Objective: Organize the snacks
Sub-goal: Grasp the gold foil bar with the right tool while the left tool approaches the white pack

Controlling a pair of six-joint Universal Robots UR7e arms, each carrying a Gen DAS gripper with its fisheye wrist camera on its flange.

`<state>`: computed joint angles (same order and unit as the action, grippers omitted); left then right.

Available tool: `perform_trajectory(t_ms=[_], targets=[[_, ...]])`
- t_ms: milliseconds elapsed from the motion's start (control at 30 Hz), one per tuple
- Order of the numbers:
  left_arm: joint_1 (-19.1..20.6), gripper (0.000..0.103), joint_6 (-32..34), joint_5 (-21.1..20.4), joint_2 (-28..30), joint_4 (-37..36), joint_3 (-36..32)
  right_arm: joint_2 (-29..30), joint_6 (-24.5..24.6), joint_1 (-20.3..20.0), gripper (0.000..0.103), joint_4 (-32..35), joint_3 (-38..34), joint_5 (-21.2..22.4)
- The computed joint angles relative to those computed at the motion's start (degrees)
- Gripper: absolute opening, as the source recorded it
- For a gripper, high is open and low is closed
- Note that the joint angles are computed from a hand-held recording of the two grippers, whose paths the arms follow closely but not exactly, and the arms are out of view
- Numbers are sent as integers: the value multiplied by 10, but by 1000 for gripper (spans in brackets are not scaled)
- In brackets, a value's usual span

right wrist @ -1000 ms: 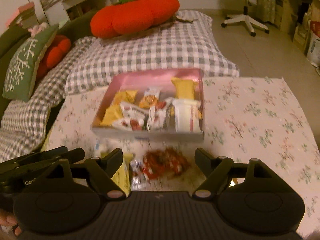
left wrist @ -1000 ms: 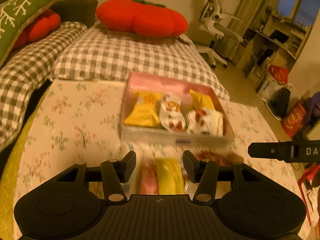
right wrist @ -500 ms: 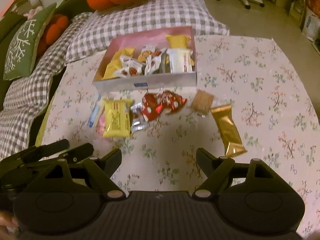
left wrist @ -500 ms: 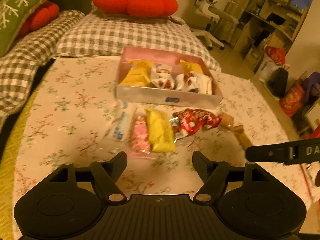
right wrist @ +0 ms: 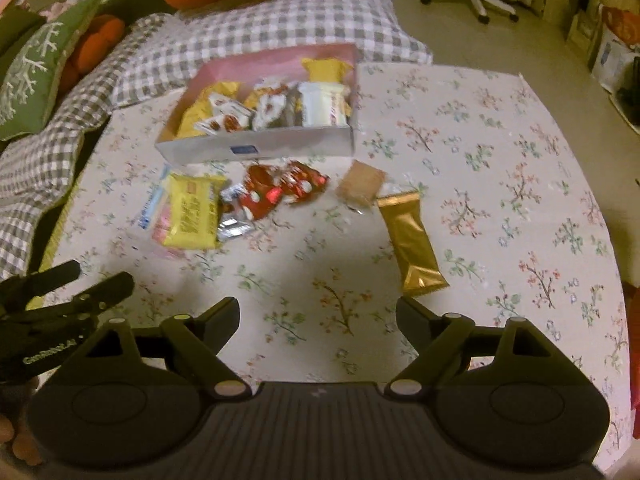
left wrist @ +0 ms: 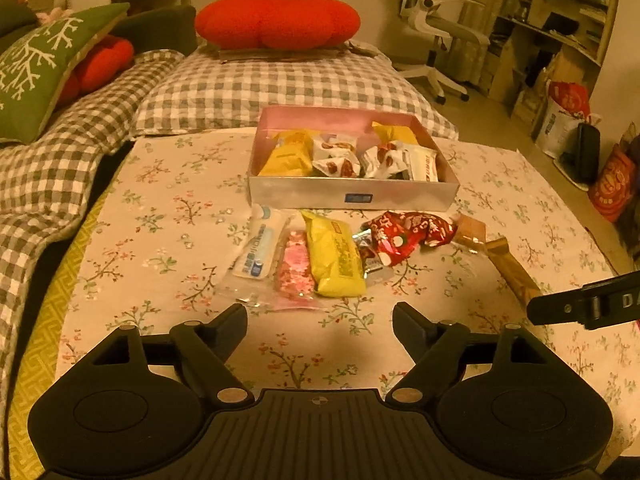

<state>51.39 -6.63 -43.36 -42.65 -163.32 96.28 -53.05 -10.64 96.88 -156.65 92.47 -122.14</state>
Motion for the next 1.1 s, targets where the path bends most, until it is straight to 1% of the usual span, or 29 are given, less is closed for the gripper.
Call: perform_trajectory(t_ms=[100, 267, 500, 600, 700, 767, 833, 900, 933, 1000, 1067, 1100], targets=[[-1, 82, -2, 1, 6, 1, -4, 2, -10, -2, 83, -8, 0, -10], [0, 82, -1, 6, 18, 5, -13, 14, -47, -9, 83, -37, -9, -26], [2, 84, -12, 10, 46, 17, -33, 39, -58, -26, 82, -49, -38, -40], [1, 84, -8, 2, 60, 18, -43, 48, -71, -32, 82, -64, -50, -41], [0, 85, -9, 5, 71, 9, -50, 53, -60, -42, 82, -68, -60, -30], [2, 85, -13, 8, 75, 7, -54, 61, -49, -48, 81, -56, -71, -27], [3, 85, -12, 17, 78, -1, -55, 70, -57, -51, 75, -56, -76, -30], [6, 85, -15, 24, 79, -7, -56, 80, -71, -51, 73, -70, -82, -35], [8, 85, -21, 26, 78, -5, -57, 85, -69, -52, 69, -70, -86, -36], [11, 85, -32, 25, 78, 4, -59, 91, -51, -56, 61, -45, -100, -33], [13, 85, -34, 26, 78, 4, -59, 98, -29, -58, 48, -10, -112, -41], [13, 85, -31, 26, 79, 1, -58, 99, -37, -55, 46, -19, -109, -47]])
